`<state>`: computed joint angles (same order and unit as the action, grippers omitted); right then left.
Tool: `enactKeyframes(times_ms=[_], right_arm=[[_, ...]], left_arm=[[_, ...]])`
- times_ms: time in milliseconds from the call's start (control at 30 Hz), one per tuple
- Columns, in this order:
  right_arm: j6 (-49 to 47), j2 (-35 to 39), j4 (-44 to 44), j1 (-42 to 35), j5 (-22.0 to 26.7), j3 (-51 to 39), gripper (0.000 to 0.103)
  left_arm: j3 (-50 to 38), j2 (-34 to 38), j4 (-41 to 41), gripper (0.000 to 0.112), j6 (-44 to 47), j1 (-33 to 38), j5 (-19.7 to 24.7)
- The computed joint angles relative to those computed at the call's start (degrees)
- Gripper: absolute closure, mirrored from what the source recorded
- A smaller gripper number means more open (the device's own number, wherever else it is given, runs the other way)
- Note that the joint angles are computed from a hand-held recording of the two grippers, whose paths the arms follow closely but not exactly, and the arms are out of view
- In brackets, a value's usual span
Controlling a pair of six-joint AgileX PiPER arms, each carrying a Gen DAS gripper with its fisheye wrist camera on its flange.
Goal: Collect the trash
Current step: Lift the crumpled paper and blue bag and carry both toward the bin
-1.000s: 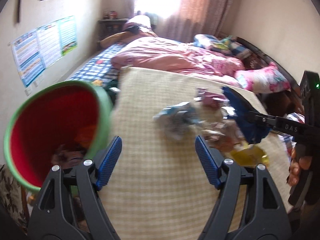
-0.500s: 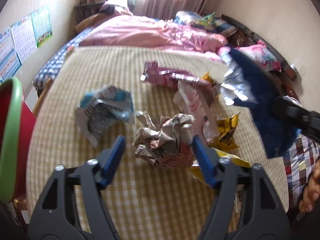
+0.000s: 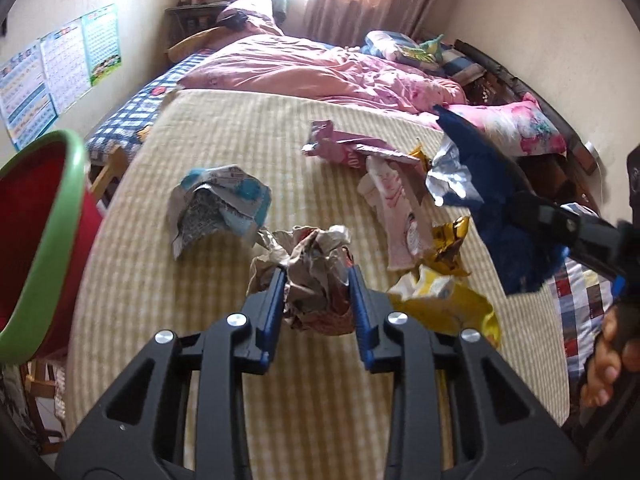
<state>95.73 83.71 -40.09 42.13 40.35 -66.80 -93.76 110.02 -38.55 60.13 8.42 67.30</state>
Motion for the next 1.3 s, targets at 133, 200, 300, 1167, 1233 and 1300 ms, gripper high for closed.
enactKeyframes(times_ms=[133,200,300,1167,1233,1300], right_arm=[[-0.9,1.1,0.7,-0.1,-0.7,-0.9,0.069],[-1.6,1.7,1.2,-0.1,-0.8,-1.6,0.069],[-2.6,2.5,1.7,0.2,-0.9,-2.7,0.069],[-5.3,7.5,4.4,1.9,0.0,-8.0,0.069],[-5.8,7.7,4.5,1.8,-0.2,-8.4,0.069],[-6.5,7.9,4.7,1.6,-0.4,-8.8,0.069]], left_arm=[[-0.6,-0.9,-0.1,0.082,0.1,2.8,1.9],[-1.1,-0.7,1.3,0.078,-0.8,2.6,1.6],[-0.7,0.4,3.6,0.071,-2.6,2.0,0.2],[1.7,-0.3,-1.0,0.073,2.9,5.1,0.3],[1.3,-0.7,-1.7,0.073,2.9,5.7,0.5],[0.8,-1.1,-2.5,0.073,3.1,6.1,0.3]])
